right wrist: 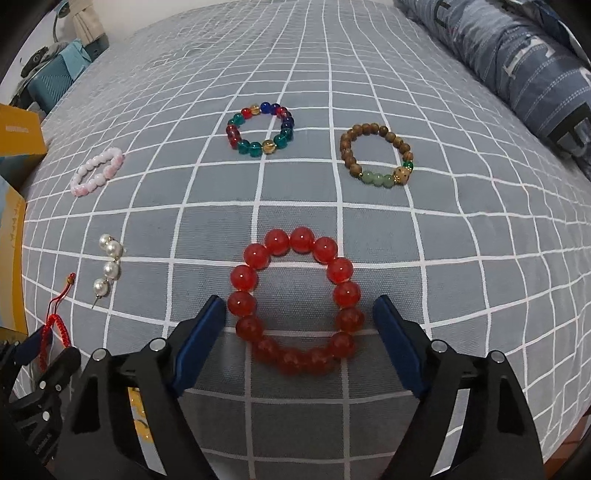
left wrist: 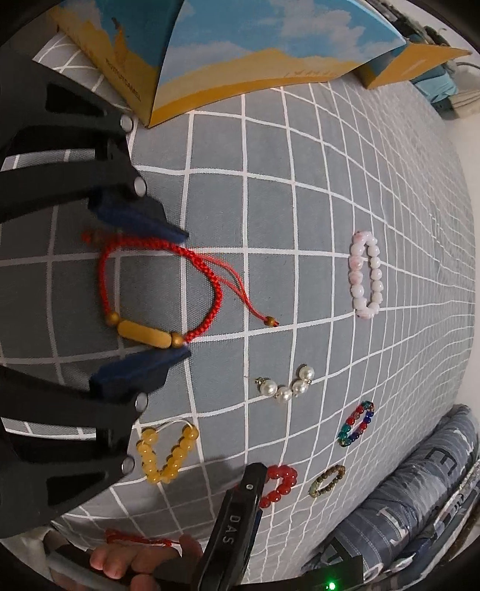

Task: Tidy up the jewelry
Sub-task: 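Grasp the red braided cord bracelet with the left tool while the right tool grasps the red bead bracelet, then carry both held bracelets over the open white box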

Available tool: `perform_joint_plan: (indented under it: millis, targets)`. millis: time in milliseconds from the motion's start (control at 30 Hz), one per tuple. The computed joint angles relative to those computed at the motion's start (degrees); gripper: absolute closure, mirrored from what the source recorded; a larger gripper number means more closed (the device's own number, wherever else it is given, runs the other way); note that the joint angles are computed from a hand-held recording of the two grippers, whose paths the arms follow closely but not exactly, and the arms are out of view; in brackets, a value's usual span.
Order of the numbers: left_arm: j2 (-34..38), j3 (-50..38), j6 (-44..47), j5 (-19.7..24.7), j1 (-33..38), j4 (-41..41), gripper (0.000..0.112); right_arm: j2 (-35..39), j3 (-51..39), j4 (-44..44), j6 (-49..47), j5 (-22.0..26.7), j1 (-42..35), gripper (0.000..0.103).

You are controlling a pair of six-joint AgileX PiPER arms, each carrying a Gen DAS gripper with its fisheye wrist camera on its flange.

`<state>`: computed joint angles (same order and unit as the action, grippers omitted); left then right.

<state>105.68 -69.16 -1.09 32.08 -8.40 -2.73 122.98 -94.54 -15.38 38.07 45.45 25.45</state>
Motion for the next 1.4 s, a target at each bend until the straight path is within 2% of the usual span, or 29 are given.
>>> perform_joint_plan:
  millis: [67, 233, 367, 467, 533, 700, 1100, 1400]
  targets:
    - [-0.2, 0.1, 0.0, 0.3, 0.0, 0.1, 0.071, -0.4, 0.4, 0.4, -0.2, -0.2, -0.2, 0.034]
    - [-0.7, 0.5, -1.3, 0.3, -0.4, 1.4, 0.086, -1.7, 1.9, -0.4, 0.6, -0.2, 0.2, 0.052]
    - [-1.7, 2.1, -4.1, -1.6, -1.5, 5.1, 0.103, -1.6, 1.7, -2.6, 1.4, -0.3, 1.0, 0.078]
    - [-2.3, 2.7, -4.4, -2.4, -1.5, 5.5, 0.103, -2.5, 3.0, -3.2, 2.3, -1.4, 1.1, 0.078]
    - [-2.9, 3.1, -4.6, -2.9, -1.3, 5.6, 0.103, -3.7, 4.4, -4.0, 3.0, -2.2, 1.3, 0.09]
    - [-4.3, 3.8, -4.5, -4.1, -0.6, 5.3, 0.103, -6.5, 7.2, -5.3, 4.6, -4.7, 1.3, 0.09]
    - [-5.8, 4.5, -4.7, -4.8, -0.3, 5.7, 0.103, -8.0, 9.0, -7.5, 7.2, -5.7, 1.8, 0.09]
    - [-8.9, 6.1, -4.8, -5.3, -0.2, 5.4, 0.103, -11.0, 11.3, -12.6, 12.7, -6.4, 3.6, 0.09]
